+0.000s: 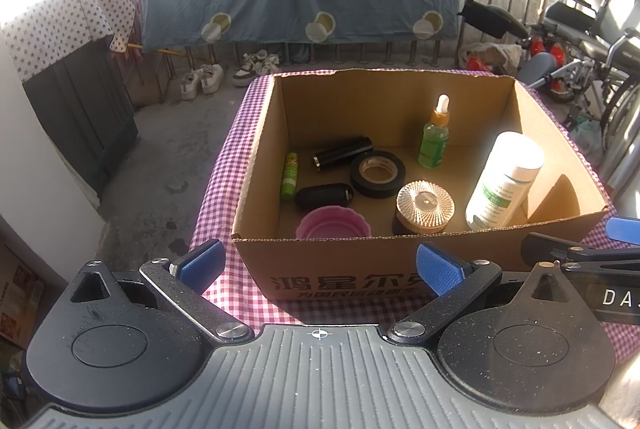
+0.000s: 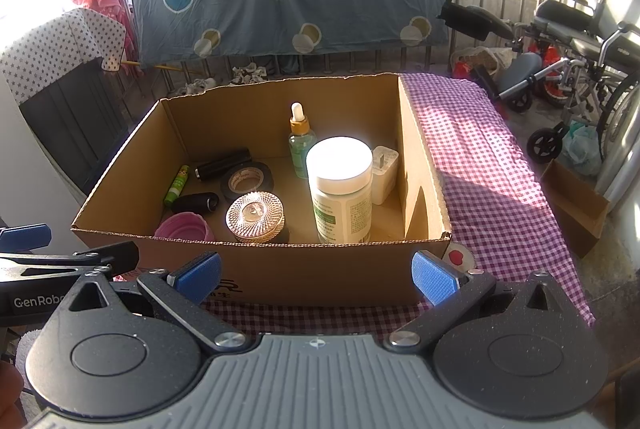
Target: Organize rigid objects
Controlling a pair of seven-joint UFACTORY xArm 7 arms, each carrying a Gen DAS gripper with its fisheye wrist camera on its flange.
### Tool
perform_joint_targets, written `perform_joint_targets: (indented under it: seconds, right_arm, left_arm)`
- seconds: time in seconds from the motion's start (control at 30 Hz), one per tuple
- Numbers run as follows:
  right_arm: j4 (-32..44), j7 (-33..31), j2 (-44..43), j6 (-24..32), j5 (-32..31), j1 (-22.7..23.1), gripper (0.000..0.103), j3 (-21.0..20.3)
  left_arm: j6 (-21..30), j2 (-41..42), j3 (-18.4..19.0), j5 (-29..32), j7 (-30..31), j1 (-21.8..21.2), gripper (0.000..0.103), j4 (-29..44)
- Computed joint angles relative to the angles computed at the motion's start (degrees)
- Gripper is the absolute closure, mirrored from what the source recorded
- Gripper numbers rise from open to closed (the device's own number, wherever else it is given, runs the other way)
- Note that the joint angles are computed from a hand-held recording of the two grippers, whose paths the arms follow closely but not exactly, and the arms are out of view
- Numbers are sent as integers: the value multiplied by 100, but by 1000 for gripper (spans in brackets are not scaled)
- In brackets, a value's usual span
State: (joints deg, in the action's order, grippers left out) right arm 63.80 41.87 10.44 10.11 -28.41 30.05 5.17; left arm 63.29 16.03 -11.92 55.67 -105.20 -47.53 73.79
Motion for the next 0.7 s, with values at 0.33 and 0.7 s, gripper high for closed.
perform_joint_targets:
  seconds: [0.33, 0.7]
  right_arm:
    - [1, -27, 5, -10, 26, -4, 0, -1]
    - [-13, -27, -4, -7, 36, -4, 0, -2]
  left_arm:
    - [2, 6, 2, -1, 3, -2, 1, 8]
    - [-4, 7, 1, -17, -12, -6, 1, 0]
